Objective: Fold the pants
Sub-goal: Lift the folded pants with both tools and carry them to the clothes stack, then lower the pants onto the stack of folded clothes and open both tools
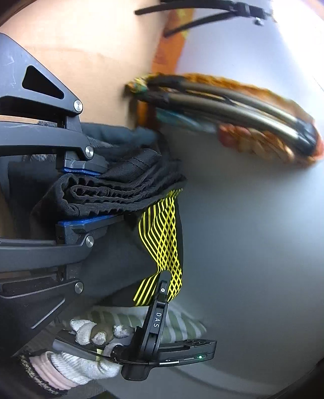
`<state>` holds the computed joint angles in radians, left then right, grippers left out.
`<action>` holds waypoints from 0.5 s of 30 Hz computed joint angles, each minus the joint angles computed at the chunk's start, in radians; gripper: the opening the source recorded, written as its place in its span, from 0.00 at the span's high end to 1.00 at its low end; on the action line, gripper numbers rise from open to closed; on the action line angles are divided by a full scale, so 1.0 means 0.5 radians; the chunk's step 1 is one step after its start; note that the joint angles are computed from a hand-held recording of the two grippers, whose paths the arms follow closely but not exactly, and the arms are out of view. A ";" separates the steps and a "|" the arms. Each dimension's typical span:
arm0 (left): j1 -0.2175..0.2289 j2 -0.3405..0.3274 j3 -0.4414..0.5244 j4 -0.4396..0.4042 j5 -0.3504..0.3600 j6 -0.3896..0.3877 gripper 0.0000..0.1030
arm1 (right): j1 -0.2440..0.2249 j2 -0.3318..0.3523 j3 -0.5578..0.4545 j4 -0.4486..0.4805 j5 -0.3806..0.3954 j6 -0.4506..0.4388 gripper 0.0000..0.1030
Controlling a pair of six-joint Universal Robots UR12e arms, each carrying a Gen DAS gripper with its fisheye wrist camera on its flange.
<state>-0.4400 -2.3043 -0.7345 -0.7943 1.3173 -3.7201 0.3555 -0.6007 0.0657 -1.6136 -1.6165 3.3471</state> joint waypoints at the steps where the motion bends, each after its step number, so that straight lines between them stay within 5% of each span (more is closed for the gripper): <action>1: -0.001 0.001 -0.003 -0.019 0.013 -0.002 0.74 | -0.001 0.044 -0.068 0.065 -0.009 0.006 0.89; 4: 0.003 0.020 -0.031 -0.048 0.042 -0.016 0.72 | -0.004 0.065 -0.070 0.109 -0.060 0.058 0.69; 9: 0.009 0.048 -0.061 -0.113 0.118 -0.027 0.58 | -0.018 -0.069 0.227 -0.012 -0.128 0.195 0.56; 15: 0.018 0.079 -0.083 -0.193 0.187 -0.004 0.52 | -0.008 -0.151 0.376 -0.029 -0.304 0.275 0.52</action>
<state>-0.4310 -2.2647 -0.7759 -0.8908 1.4106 -3.7219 0.3517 -0.6760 0.2537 -1.6282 -1.7685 3.4844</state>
